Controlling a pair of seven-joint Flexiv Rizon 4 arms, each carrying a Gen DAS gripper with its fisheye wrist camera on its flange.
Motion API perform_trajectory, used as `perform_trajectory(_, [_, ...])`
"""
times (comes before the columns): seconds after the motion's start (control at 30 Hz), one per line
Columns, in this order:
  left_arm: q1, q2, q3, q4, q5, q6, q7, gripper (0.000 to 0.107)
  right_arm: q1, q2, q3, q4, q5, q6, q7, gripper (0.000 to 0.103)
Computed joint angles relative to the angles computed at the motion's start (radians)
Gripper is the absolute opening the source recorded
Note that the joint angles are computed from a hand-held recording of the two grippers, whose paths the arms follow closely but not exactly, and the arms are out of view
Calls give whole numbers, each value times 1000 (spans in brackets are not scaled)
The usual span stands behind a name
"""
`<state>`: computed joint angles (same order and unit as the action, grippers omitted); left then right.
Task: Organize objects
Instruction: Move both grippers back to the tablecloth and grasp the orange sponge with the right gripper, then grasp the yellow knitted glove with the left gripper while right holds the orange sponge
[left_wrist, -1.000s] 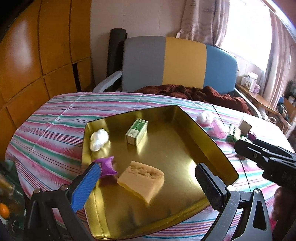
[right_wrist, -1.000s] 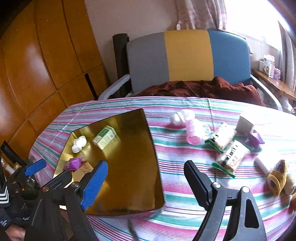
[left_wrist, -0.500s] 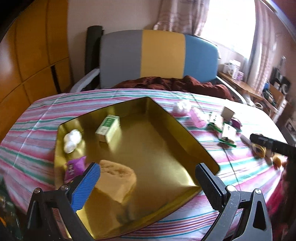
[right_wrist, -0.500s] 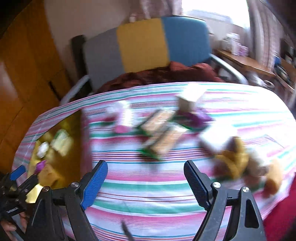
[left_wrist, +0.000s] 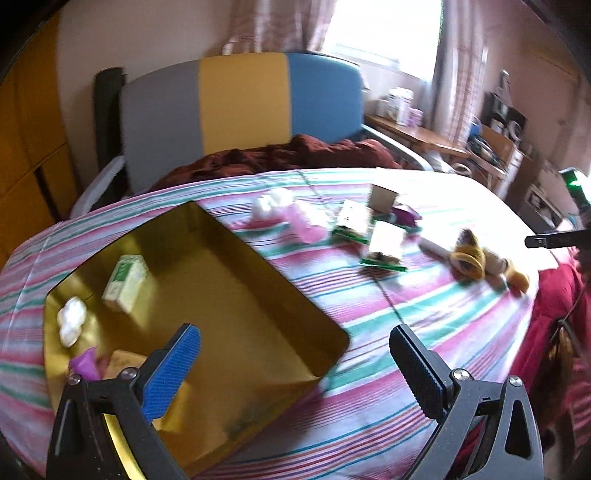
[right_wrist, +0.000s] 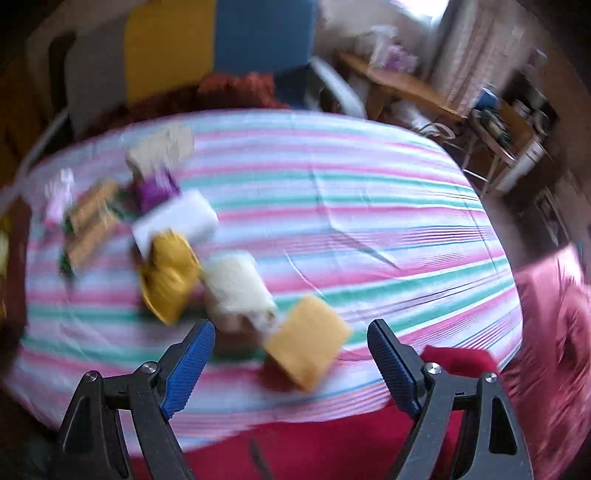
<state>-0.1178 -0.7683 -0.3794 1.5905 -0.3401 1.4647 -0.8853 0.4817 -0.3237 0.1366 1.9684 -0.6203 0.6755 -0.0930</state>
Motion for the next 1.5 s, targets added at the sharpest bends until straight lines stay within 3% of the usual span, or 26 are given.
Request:
perform_trajectory(0.23, [-6, -29, -54, -51, -10, -82, 77, 103, -48, -85, 46, -93, 207, -76, -417, 93])
perform_trajectory(0.5, [-71, -69, -25, -153, -57, -213, 124, 103, -48, -138, 24, -145, 274, -130, -557, 92])
perform_trajectory(0.57, [-91, -83, -13, -185, -69, -257, 126, 103, -47, -143, 22, -150, 284, -138, -572, 87])
perform_trajectory(0.63, [-108, -97, -6, -218, -86, -298, 124, 103, -45, -143, 19, -144, 288, -134, -572, 70])
perform_trajectory(0.73, [-150, -123, 35, -289, -91, -383, 91, 103, -41, -128, 11, -112, 273, -99, -544, 65])
perform_trajectory(1.13, [-279, -273, 112, -598, -62, -651, -60, 103, -51, -24, -14, 62, 174, 138, -347, 60])
perform_trajectory(1.4, [-349, -377, 105, -786, -36, -670, 13, 103, -30, 13, -21, 84, 77, 72, -157, 59])
perform_trajectory(1.5, [-385, -433, 119, -890, -21, -693, 51, 98, -40, 22, -23, 113, 30, 132, -88, 59])
